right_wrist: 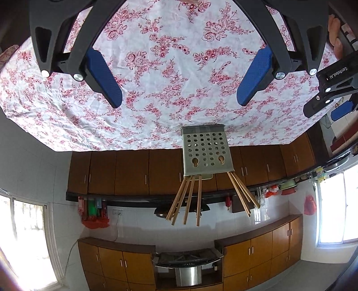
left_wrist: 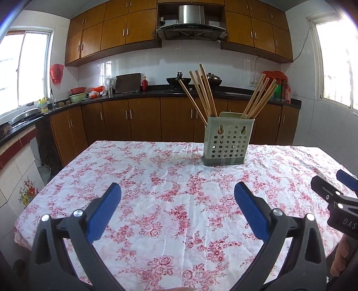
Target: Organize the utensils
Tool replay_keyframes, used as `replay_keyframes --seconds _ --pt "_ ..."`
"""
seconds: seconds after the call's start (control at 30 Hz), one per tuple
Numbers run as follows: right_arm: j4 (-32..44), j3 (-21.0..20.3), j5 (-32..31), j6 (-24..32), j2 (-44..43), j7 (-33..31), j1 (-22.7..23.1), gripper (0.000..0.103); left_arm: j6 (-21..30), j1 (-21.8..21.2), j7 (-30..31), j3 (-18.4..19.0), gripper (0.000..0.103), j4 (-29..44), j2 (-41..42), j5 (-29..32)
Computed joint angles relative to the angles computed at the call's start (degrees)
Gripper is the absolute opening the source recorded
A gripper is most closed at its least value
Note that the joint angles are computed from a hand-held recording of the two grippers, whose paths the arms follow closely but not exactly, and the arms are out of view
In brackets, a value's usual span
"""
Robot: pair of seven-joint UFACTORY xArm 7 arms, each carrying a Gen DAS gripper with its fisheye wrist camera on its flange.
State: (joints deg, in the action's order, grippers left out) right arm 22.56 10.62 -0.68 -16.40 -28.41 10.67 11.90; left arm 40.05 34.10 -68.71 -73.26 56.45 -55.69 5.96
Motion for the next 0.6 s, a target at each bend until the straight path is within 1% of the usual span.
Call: replay_keyframes --seconds 0.27,0.6 --pt "0.1 -0.7 -0.26 0.49 -0.04 0.06 0.32 0.101 -0.05 0.03 0.0 -0.11 0.099 0.07 0.28 -0.24" --pt "0.06 -0.59 -0.29 0.63 -0.18 0.2 0.18 0.101 -0.5 -0.14 -0.11 -0.03 0.099 -0.14 0.49 -0.14"
